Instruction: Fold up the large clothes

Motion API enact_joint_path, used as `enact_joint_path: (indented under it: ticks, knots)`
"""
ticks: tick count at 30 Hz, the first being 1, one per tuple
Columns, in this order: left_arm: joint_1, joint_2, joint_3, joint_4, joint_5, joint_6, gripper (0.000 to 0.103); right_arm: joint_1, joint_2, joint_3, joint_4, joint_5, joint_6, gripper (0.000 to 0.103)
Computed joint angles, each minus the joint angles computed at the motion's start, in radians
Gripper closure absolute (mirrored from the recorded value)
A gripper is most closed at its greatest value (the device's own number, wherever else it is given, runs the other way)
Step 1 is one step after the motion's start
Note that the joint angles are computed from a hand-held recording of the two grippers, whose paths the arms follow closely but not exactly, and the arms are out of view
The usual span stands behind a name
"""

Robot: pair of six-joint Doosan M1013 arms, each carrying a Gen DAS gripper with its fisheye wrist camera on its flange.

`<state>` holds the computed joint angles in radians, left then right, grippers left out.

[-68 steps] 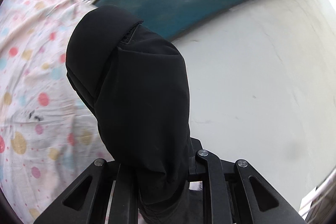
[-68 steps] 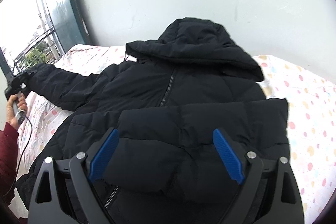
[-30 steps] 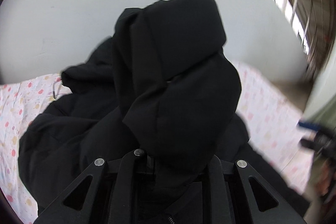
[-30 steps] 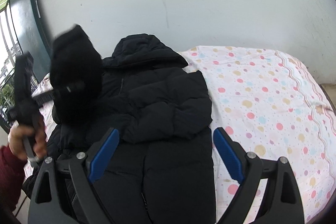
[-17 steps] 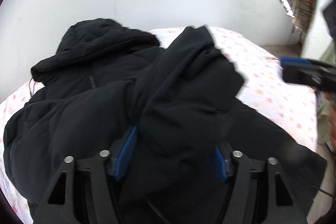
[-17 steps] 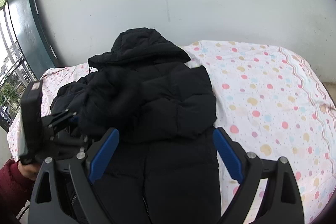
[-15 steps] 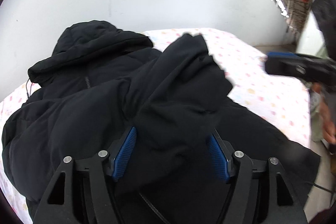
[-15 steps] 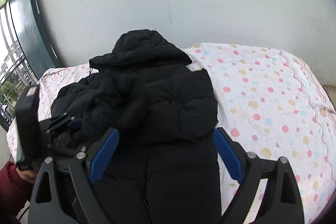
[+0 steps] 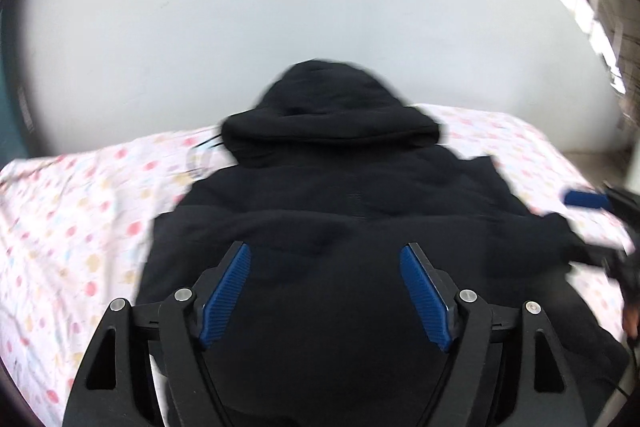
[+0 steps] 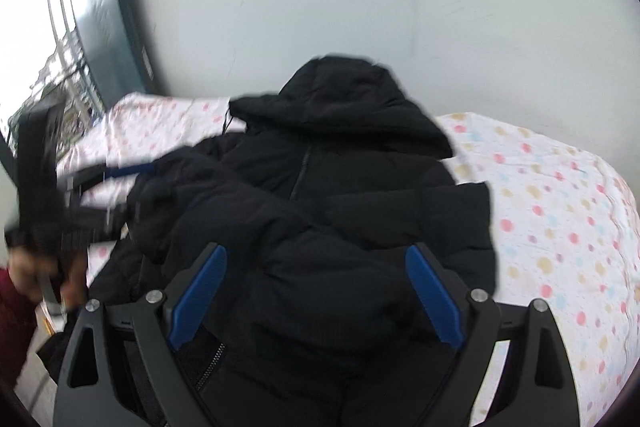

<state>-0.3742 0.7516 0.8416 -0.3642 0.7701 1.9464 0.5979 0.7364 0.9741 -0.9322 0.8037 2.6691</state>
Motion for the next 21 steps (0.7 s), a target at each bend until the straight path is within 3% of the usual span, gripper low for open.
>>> enact_joint_path:
  ticks: [5,7,12,21]
  knots:
    - [0.009,0.043,-0.035,0.084,0.027,-0.127,0.027,-0.007,0.067,-0.073,0.041,0.075,-0.127,0.011]
    - [0.006,0.053,-0.033,0.076,0.046,-0.116,0.026,-0.015,0.084,-0.087,0.070,0.107,-0.154,0.011]
    - [-0.015,0.066,-0.011,0.088,0.039,-0.087,0.025,-0.043,0.096,-0.068,0.177,0.101,-0.184,0.011]
    - [-0.008,0.089,-0.073,0.061,0.111,-0.046,0.023,-0.041,0.113,-0.091,0.195,0.148,-0.223,0.011]
